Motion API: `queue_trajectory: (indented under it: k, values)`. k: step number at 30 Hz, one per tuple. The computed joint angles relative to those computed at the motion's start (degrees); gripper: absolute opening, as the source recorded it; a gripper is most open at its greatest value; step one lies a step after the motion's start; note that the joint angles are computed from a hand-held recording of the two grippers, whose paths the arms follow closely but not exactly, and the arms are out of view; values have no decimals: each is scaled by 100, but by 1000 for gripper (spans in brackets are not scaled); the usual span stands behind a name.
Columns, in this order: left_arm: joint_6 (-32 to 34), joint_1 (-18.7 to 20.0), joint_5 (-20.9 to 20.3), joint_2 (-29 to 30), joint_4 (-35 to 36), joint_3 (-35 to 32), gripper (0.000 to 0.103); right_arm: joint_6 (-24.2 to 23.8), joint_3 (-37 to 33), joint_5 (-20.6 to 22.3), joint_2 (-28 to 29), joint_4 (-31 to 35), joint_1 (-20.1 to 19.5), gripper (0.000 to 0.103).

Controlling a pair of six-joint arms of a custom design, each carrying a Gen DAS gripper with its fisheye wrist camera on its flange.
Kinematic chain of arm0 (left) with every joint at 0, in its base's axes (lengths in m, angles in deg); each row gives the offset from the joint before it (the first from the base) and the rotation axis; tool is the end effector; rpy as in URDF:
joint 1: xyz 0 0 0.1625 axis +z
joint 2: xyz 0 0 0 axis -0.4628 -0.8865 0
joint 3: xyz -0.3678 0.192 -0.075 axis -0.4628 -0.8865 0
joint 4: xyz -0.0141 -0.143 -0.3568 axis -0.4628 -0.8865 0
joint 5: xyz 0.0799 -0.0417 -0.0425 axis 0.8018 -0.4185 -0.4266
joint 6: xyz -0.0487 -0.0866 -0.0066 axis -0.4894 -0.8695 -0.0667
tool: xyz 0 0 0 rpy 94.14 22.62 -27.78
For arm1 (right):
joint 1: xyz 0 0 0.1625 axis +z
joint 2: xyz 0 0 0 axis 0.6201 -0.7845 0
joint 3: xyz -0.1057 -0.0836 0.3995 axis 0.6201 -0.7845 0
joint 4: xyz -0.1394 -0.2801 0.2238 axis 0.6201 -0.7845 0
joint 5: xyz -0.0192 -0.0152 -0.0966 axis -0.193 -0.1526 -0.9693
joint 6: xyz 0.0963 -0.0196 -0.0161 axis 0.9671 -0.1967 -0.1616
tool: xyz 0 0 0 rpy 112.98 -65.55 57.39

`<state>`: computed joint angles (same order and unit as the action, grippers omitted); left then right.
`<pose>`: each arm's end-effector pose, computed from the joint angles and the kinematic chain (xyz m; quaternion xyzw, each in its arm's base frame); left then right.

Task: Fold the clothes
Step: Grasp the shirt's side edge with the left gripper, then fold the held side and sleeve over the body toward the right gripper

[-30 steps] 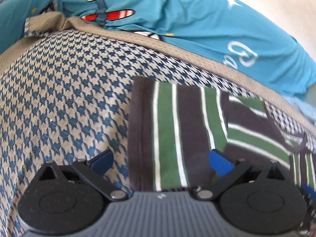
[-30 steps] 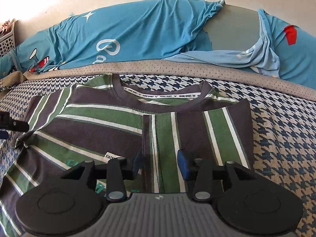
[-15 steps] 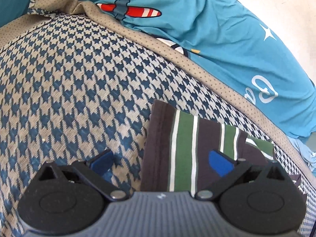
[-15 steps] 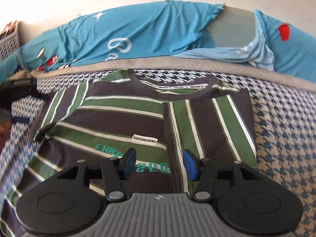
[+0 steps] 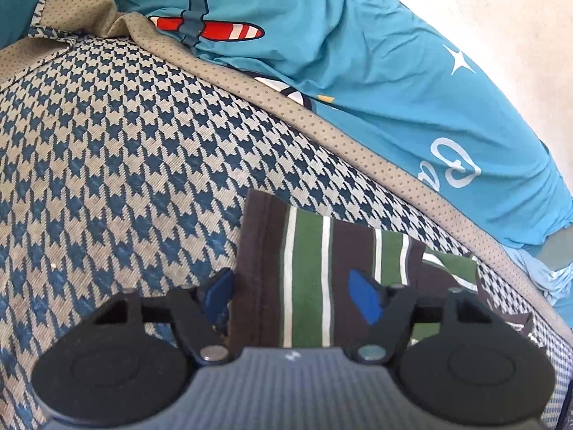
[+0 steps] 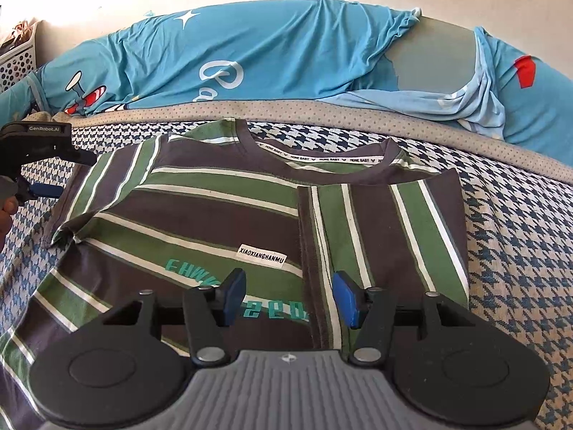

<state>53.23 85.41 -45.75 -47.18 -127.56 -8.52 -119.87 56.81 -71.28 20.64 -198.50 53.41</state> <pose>-0.2076 -0.7207 0.1600 -0.1163 0.8819 -0.4055 0.2104 0.1161 -0.6793 0.2672 0.2661 -0.8687 0.2937 0.2973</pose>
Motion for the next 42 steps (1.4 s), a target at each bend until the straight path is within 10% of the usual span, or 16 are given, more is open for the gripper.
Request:
queue_trajectory:
  k: [10,17,25,34,42]
  values:
    - [-29,-22,-233,69,-97,9,57,-2,-28,-60,24,58,10,53]
    - [-532,-71,49,43,23,84,9,-25,-25,-69,22,62,13,53]
    - [-109,-218,42,214,-393,-7,6,-27,-47,-87,32,48,12,53]
    - [1260,-390,-1258,629,-1211,-261,6,-9,-56,-100,23,-7,10,53]
    - [1296,-320,-2432,869,-27,-573,24,-5,-131,-213,67,44,29,53]
